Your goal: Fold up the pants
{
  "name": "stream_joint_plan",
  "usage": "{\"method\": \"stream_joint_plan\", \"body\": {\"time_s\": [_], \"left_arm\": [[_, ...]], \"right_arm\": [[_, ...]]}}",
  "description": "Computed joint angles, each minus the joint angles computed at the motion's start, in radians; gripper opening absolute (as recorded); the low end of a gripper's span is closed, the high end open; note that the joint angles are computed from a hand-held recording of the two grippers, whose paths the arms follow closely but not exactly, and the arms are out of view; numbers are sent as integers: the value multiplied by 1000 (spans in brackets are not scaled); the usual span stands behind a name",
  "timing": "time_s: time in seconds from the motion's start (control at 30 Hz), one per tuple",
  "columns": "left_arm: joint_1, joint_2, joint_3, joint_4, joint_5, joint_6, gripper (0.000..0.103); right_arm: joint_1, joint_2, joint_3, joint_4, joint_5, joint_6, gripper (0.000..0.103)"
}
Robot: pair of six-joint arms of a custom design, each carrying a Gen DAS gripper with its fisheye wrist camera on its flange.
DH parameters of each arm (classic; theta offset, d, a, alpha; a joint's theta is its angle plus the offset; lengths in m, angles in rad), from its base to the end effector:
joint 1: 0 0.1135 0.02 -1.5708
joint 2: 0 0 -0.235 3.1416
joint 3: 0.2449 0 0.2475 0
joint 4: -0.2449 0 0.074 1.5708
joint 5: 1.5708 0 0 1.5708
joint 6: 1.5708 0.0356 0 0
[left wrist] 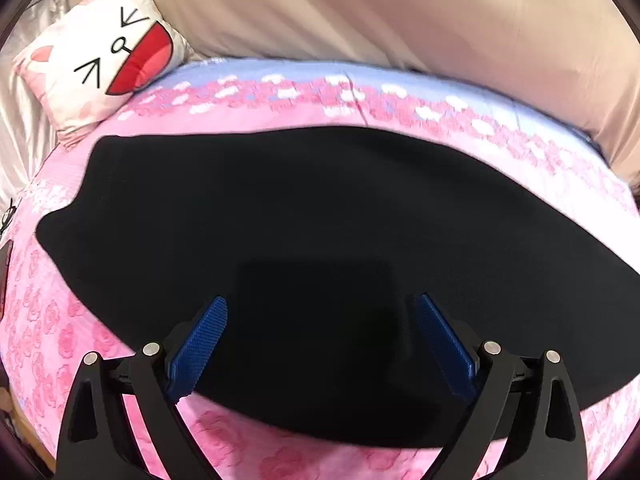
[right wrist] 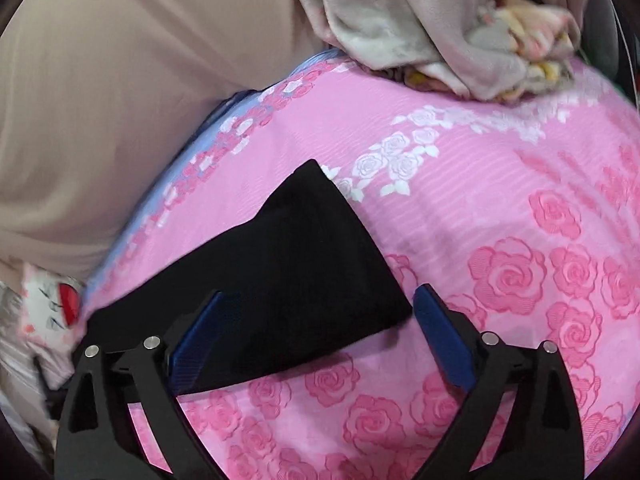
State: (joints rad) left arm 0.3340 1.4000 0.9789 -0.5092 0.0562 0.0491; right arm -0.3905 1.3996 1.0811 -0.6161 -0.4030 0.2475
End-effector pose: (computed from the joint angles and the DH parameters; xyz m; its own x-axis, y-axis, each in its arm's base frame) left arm 0.2739 0.0929 0.2139 -0.7711 -0.2157 -0.5991 -0.2580 0.9660 -0.0157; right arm 0.2737 -0.0976 0.2410 -0.6881 0.5270 -0.4988 0.3128 0.8357 0.4514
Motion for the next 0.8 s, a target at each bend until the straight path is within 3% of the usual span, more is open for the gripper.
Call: {"method": "stream_joint_plan", "body": {"time_s": [0.03,0.07,0.1,0.33,0.47,0.57,0.7,0.8], "left_arm": [[7,-12,-8,0,2,10,94],[14,-13,-5,-5,8,19,94],[22,-13,-8,-8,17,25,94],[60,-29,-27,-23,114,55,94],[59,-70,-64,-26,156,83,94],[78,-96,-75,-39,189,115,94],[147,-124,-66,-51,247,153,94],[212,-132,-49,-58,300,174,94]], "right_arm": [[12,17,12,-3,19,0,52],[14,50,34,-18,-7,1,26],[-5,77,33,-7,-89,44,17],[-6,37,-22,96,-124,193,19],[-63,42,-115,233,-239,349,19],[-18,-13,-113,227,-174,388,17],[214,-48,96,104,-10,360,17],[439,64,346,40,64,343,17]]}}
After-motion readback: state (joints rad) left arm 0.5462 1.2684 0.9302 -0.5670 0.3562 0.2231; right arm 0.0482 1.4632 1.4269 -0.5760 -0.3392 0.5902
